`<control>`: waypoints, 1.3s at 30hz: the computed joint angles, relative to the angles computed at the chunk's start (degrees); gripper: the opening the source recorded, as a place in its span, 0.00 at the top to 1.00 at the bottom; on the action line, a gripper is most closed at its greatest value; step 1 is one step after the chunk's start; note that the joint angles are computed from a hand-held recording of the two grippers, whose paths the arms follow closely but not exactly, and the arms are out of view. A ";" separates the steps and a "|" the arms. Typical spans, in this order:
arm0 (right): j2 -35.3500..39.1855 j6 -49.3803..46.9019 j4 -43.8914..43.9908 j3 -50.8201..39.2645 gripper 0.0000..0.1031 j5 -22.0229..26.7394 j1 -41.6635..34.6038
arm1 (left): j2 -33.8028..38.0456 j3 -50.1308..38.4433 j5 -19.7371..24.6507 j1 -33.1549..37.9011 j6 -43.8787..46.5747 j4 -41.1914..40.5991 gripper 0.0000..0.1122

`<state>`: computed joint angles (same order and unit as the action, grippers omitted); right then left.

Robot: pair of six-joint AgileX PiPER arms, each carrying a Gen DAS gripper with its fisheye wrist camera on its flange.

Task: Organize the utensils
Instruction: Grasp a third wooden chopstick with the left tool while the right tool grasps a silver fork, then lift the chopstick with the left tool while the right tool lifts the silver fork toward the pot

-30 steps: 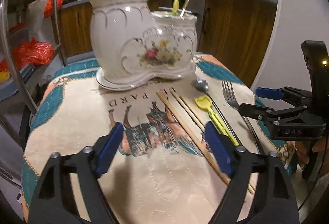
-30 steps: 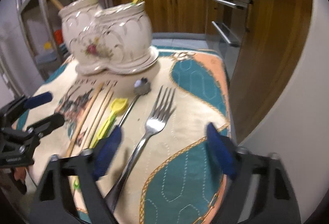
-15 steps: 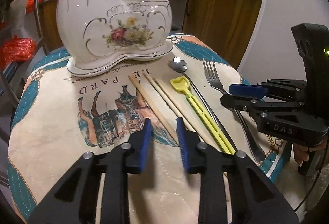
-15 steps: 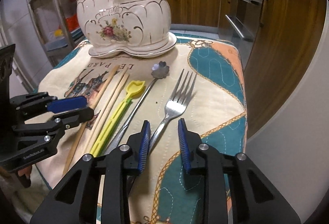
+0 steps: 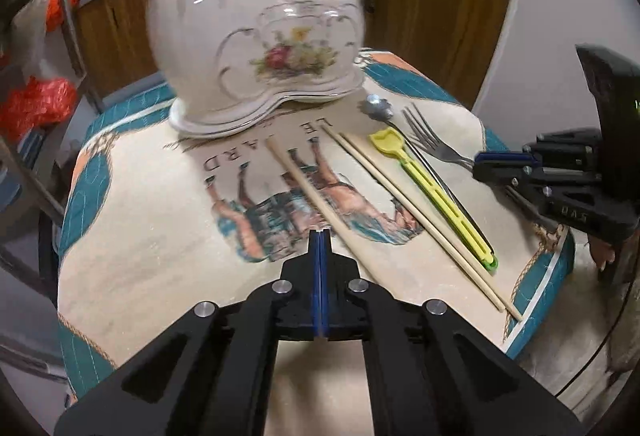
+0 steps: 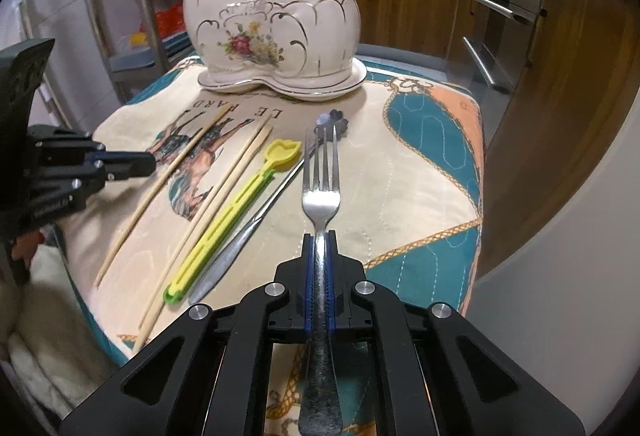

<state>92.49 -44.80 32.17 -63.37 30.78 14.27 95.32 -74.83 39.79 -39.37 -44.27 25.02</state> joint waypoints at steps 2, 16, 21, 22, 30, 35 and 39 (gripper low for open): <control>-0.25 0.37 -0.66 0.25 0.94 -0.63 0.40 | -1.63 1.67 -3.84 1.57 2.55 -5.18 1.00; 1.65 4.84 -6.18 -3.94 0.87 4.10 0.39 | 7.38 -10.85 11.09 -4.02 -11.53 4.22 0.83; 2.80 5.09 -8.32 -6.54 0.84 7.50 0.13 | 9.98 -13.80 13.78 -4.22 -10.21 3.93 0.77; 2.92 4.98 -8.35 -6.79 0.84 7.90 0.14 | 10.39 -14.22 13.95 -4.16 -10.09 4.22 0.77; 5.66 3.29 -3.66 -10.17 0.93 11.78 -1.81 | 9.26 -13.03 10.55 0.08 -3.80 -1.11 0.94; 4.92 1.13 -1.32 -8.55 0.94 9.94 -2.13 | 7.21 -10.42 7.74 2.17 1.01 -4.67 0.95; 2.50 -2.48 1.82 -5.65 0.94 6.66 -2.32 | 4.00 -6.49 4.26 2.32 0.11 -2.65 0.95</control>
<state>94.99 -47.28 33.98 -69.02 37.43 11.95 99.32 -81.32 44.04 -37.05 -44.15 22.37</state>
